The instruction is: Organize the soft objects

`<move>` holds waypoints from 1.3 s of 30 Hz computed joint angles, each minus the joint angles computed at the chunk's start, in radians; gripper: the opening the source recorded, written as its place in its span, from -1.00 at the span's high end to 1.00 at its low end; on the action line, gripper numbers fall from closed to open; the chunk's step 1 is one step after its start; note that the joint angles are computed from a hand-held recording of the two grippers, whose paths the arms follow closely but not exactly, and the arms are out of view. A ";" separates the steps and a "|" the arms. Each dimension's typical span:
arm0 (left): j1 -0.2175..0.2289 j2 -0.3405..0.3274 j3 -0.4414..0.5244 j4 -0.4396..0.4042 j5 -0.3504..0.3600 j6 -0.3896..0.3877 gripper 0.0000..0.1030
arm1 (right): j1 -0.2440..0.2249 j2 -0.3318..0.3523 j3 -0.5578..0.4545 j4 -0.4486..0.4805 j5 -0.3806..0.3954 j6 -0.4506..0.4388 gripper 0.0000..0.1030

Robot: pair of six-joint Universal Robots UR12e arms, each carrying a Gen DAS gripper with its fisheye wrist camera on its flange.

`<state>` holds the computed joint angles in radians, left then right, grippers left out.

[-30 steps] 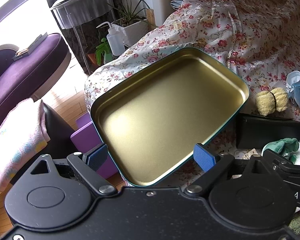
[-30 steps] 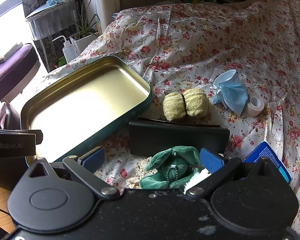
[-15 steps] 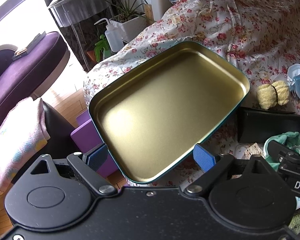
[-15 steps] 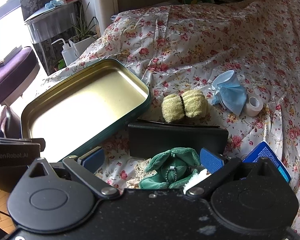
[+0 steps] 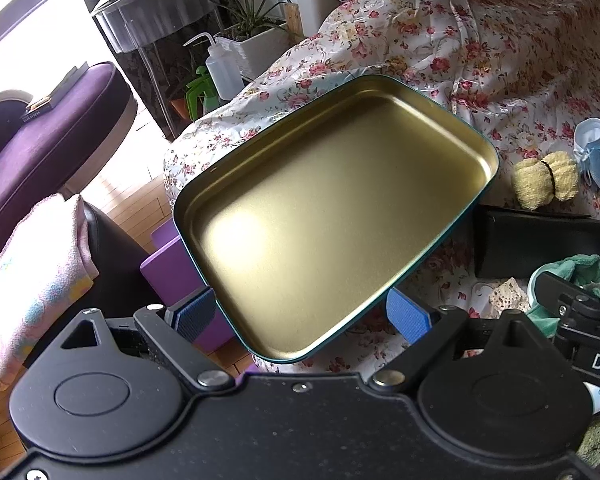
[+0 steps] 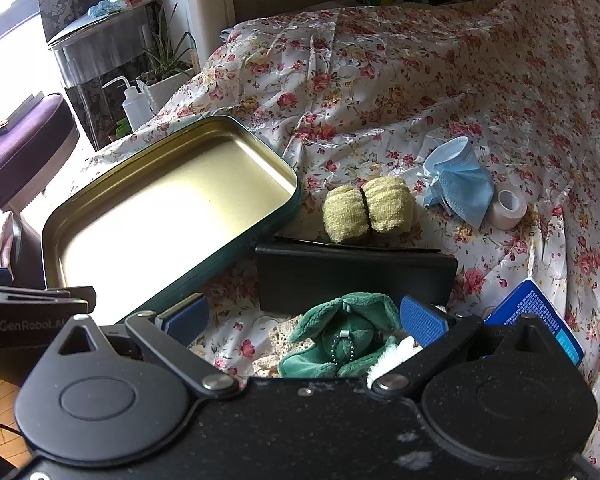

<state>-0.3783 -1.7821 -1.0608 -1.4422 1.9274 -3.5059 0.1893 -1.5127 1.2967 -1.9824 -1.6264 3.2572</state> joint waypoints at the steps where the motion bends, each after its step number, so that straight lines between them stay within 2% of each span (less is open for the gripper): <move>1: 0.000 0.000 0.000 0.000 0.000 0.000 -0.75 | -0.001 0.001 -0.001 0.001 0.001 0.000 -0.98; 30: -0.006 -0.006 0.005 -0.014 0.004 0.026 -0.75 | -0.010 0.005 -0.005 0.012 0.018 0.014 -0.98; 39: -0.015 -0.003 -0.001 0.018 0.002 0.054 -0.75 | -0.017 0.002 -0.003 0.007 0.019 0.027 -0.98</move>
